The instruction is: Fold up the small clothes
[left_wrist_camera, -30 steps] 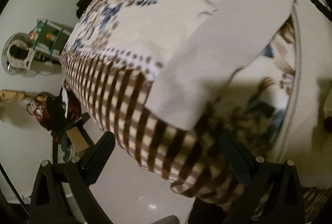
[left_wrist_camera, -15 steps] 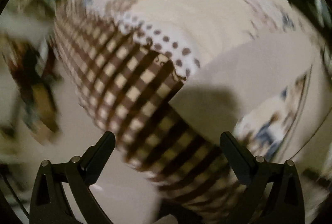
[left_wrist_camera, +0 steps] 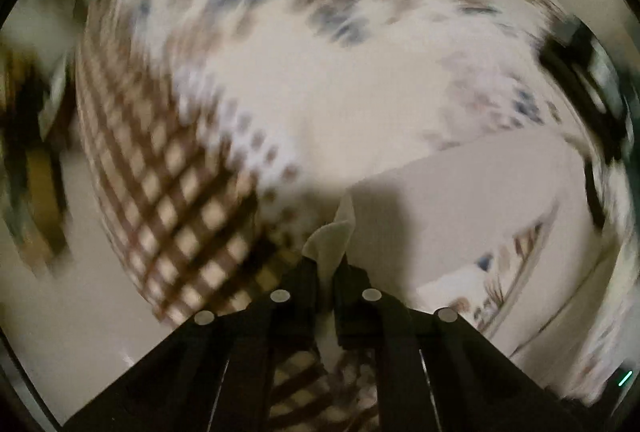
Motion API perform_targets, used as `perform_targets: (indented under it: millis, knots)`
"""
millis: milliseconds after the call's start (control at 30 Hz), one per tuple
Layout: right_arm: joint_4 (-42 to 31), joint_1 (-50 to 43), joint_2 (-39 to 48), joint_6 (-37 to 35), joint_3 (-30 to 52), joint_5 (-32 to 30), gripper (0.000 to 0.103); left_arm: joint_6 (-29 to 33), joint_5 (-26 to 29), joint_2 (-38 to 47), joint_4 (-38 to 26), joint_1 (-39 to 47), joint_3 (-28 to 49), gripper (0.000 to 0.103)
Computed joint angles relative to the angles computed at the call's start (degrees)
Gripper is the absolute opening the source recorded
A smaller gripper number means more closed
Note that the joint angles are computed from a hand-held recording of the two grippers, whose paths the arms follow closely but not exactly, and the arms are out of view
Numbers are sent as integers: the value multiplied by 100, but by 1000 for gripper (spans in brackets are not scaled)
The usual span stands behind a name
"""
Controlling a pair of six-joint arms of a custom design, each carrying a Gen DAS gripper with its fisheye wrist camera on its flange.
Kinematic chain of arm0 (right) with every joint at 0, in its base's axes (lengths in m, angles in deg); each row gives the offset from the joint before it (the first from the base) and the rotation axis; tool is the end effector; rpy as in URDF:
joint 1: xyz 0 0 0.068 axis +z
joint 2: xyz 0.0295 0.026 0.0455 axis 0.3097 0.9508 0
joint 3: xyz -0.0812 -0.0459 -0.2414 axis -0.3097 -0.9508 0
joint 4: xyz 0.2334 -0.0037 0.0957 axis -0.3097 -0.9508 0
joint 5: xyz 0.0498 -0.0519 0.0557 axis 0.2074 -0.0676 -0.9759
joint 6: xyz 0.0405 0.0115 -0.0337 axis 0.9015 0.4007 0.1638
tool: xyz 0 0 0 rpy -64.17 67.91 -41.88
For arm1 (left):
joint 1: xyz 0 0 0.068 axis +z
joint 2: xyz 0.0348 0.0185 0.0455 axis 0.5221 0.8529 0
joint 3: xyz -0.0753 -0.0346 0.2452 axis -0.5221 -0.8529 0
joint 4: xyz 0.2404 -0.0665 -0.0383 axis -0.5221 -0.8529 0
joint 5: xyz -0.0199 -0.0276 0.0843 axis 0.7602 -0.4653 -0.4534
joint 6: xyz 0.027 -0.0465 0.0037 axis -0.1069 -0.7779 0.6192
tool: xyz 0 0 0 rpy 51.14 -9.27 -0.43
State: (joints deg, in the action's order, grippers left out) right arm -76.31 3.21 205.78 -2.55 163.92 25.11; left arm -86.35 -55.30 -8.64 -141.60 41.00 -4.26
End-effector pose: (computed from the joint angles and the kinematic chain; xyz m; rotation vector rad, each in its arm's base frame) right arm 0.3724 -0.0885 0.1216 -0.0720 -2.9081 -0.5005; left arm 0.2054 0.0403 0.2242 -1.1981 2.5654 0.1218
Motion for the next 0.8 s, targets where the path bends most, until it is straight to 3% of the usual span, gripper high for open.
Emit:
perform_targets:
  millis: [100, 367, 600, 800]
  knots:
    - [73, -95, -179, 82, -247, -17, 56, 216, -607, 283, -431, -1344, 950, 4]
    - [522, -673, -657, 450, -1128, 155, 56, 1443, -140, 2490, 113, -4319, 2893, 4]
    - [478, -1615, -700, 233, -1016, 514, 56, 1679, 532, 3805, 440, -5549, 3731, 4]
    - [357, -2103, -597, 54, -842, 590, 56, 1664, 762, 4353, 237, -5680, 4061, 9]
